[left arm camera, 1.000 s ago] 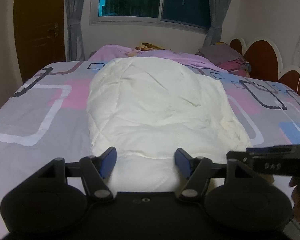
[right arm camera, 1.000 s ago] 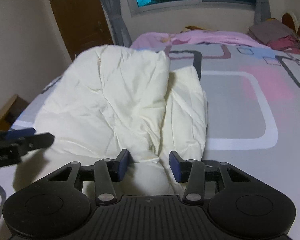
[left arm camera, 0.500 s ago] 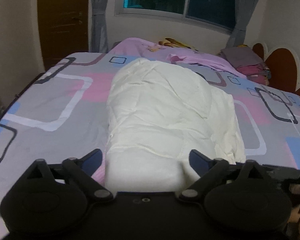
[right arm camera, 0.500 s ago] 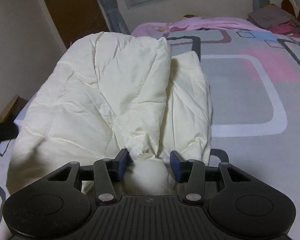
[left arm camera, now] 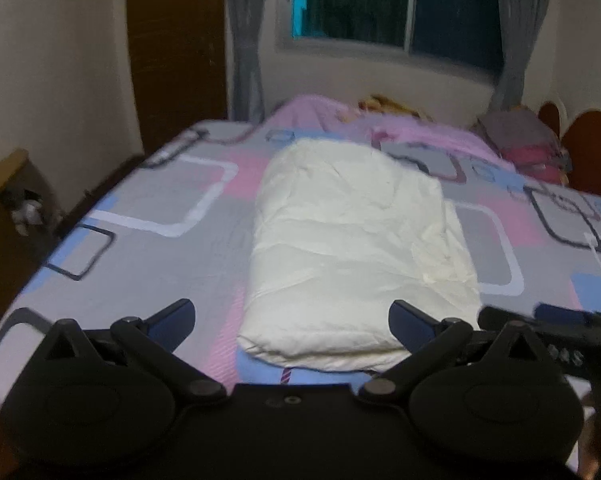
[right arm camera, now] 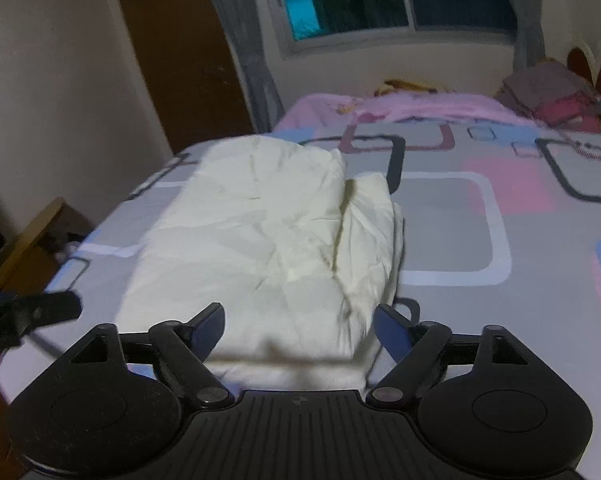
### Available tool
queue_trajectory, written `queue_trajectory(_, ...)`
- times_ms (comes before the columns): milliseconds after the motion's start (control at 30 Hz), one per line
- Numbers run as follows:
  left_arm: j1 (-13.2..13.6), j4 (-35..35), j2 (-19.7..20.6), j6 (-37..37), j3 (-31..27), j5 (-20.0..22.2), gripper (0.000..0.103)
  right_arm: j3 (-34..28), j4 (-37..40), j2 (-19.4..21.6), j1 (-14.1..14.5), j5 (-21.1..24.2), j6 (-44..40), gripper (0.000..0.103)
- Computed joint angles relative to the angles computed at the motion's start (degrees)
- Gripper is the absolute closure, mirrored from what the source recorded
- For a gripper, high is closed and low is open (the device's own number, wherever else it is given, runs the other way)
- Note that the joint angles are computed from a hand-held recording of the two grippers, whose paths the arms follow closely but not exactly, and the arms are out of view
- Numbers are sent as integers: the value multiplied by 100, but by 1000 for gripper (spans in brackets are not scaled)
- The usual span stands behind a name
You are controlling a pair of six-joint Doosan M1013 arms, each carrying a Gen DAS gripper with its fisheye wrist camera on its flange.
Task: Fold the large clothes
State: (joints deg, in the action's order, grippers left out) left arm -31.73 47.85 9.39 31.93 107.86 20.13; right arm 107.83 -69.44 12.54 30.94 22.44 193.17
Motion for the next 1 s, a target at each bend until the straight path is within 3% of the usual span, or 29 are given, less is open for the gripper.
queue_trajectory(67,-135,801,-252,-895,255,50,0,144,-485,-189,229,250,409,7)
queue_trajectory(233,-414,1287,-766,-1689,627,445,0,414,-1002,-611,920,1181,895,6)
queue_trajectory(367,-568,1122,-1182,-1548,862,660,0,526,-1248,-829,1446,1986,1162,0)
queue_trajectory(533,-804,1594,-1520,-1991,1118,967,0,628,-1549,-959,1957,2778,1570,0)
queue_trajectory(633,-845,1516,-1648,-1940,1203,981,0,668,-1548,-1028,2107,3040,1637,0)
queue_trajectory(1000,-996,1769,-1801,-2078,1337,1121,0,788,-1529,-1236,2268,3221,1802,0)
